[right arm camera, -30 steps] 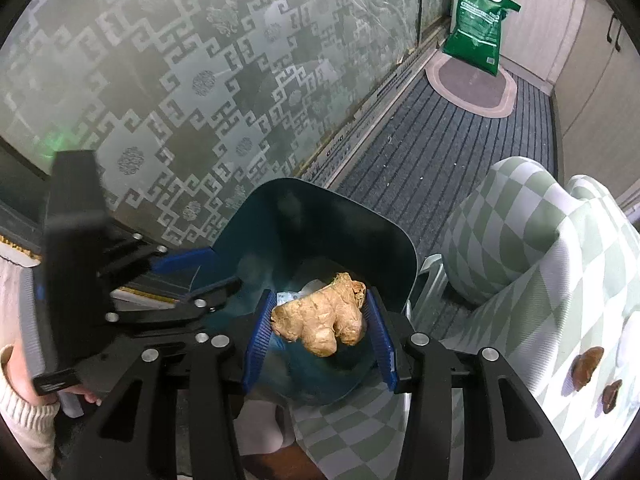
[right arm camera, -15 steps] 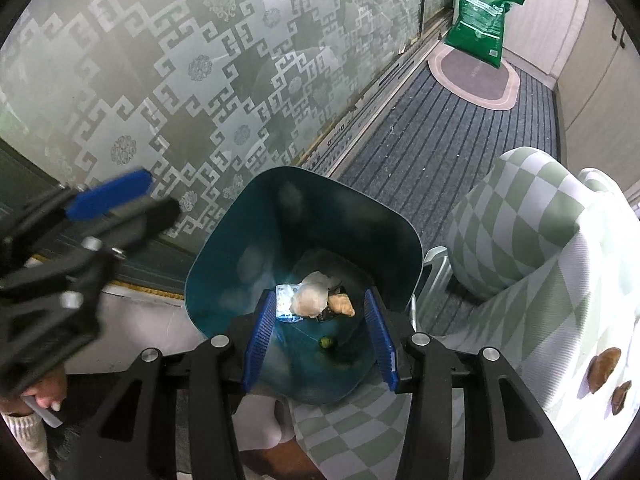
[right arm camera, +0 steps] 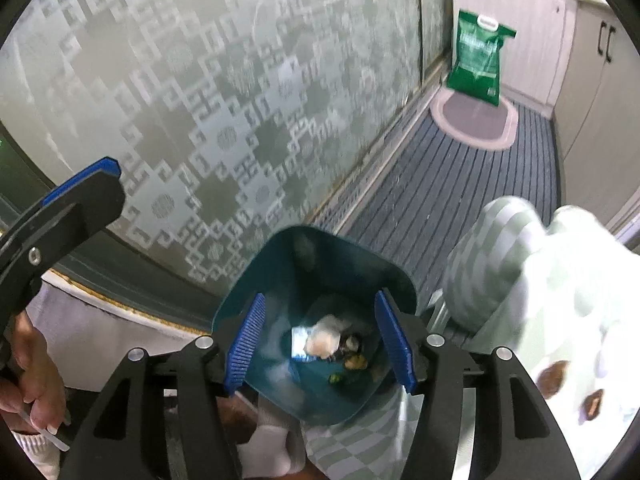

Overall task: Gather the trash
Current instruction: 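Move both grippers back over the table toward the brown nut shells, then grasp a brown nut shell with the left gripper while the right grasps the other nut shell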

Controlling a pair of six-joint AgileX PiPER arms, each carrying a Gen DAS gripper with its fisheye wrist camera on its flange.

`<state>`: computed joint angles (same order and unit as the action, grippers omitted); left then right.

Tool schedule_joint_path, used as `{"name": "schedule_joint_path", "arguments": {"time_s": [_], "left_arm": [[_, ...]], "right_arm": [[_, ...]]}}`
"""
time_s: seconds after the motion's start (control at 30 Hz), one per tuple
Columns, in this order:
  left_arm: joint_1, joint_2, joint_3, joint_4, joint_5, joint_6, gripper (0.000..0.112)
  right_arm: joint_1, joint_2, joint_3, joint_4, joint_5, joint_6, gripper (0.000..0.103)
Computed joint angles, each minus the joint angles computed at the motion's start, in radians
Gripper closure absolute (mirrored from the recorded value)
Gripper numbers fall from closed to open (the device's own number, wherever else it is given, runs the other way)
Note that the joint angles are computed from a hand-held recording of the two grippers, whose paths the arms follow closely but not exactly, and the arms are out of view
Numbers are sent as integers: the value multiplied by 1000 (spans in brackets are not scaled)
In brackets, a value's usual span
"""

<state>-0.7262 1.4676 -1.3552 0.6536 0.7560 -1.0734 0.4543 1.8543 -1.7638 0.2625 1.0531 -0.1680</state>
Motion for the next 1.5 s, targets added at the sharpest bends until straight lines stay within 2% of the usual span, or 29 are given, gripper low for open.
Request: {"name": "schedule_joint_path", "arguments": {"time_s": [0.1,0.27,0.4,0.6,0.87,1.1,1.17,1.23,1.37,1.5], "left_arm": [[-31,0,-11,65,6,-43,45],[-54,19,-35,107,-31,-72,41],[-83,60,-84,123,-3,-76,39],[-97,94,-109,106,14,-55,39],[-123,213,-241,50,52,25,39],[-163,337,-382,-1,132,133,39],[-171,357,-402,-10,140,146,39],[-174,375,-425,-30,142,162,39],[-183,413,-477,-60,153,196,39],[-189,461,-537,-87,179,234,39]], "right_arm": [[-28,-37,23,16,-21,-16,45],[-97,-105,72,39,-44,-54,44],[-158,-163,120,58,-68,-83,41],[-247,-241,187,76,-96,-128,41],[-367,-301,251,120,-94,-207,41],[-465,-333,315,172,-91,-292,41],[-484,-336,333,179,-93,-315,43],[-493,-331,346,179,-97,-331,49],[-493,-324,378,169,-120,-364,50],[-475,-311,396,139,-145,-375,57]]}}
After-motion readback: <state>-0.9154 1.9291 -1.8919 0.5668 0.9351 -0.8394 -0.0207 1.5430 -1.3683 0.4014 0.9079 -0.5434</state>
